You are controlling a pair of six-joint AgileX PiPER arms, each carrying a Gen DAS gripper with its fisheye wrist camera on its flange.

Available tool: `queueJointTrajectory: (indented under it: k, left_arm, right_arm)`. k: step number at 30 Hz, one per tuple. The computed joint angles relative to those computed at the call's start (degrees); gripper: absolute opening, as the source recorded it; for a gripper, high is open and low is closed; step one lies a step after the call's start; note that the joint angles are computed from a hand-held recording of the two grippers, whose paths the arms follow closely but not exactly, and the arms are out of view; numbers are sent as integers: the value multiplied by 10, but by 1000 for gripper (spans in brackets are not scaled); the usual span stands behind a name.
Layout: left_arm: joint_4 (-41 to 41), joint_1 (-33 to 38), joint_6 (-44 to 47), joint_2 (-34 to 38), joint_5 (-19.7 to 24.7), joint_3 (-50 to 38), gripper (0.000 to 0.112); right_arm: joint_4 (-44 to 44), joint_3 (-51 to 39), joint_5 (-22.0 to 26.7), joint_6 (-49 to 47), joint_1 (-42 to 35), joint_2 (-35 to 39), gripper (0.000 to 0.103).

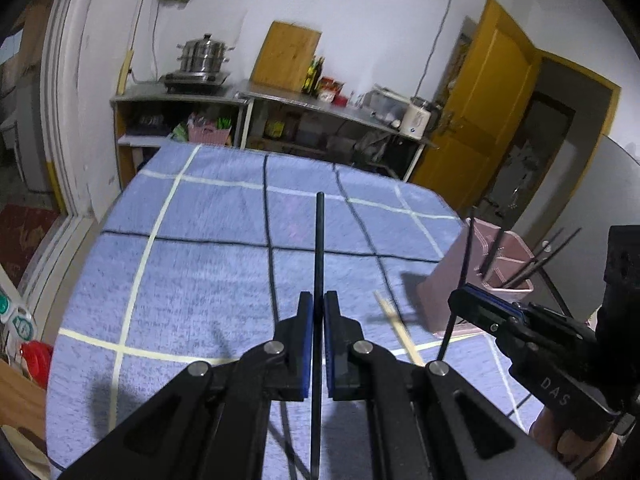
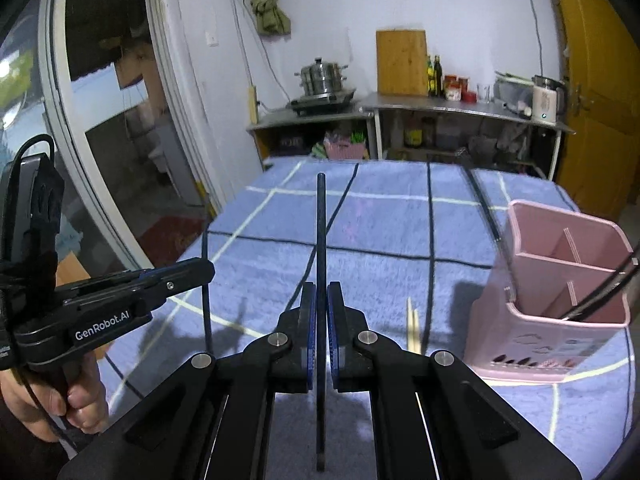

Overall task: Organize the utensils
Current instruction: 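Lift the black chopstick with the right gripper and carry it over the holder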

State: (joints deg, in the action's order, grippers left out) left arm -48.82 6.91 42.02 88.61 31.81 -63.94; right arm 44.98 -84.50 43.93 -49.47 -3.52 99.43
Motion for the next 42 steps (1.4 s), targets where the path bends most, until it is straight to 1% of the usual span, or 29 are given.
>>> queueJointTrajectory:
  k: [5,12,21,24,27,32,35,38,42]
  left_arm:
    - [8,-9,-5,-34,10,2,5]
    - [23,-22,-21,-54,17,-2,5]
    - [45,-52,-51,-61,37,-23,5]
    - [35,-62,-47,-59,52,-33,5]
    - [35,-83,-53,-57,58,-45,5]
    - [37,-120,-67,-36,75,-88,5]
    - [38,-142,-77,-22,88,-127,5]
    - [61,-168,-104,-10,91,-170,5]
    - [74,-187,-130,18,100,-239,5]
  right_arm:
    - [23,14,11,-14,-22,-30,5]
    - [49,27,26,-32,-54,-50,5]
    - [69,36,47,-42,-97,-79,5]
    - [72,38,52,-42,-115,-88,5]
    - [77,36,61,-46,-144,-92,5]
    - [85,23,75,-43,-192,-93,5]
    - [91,-2,87,-35,-221,-90,5]
    - [101,-31,94,-28,-241,-85,5]
    - [108,-78,93,-9,-251,-70,5]
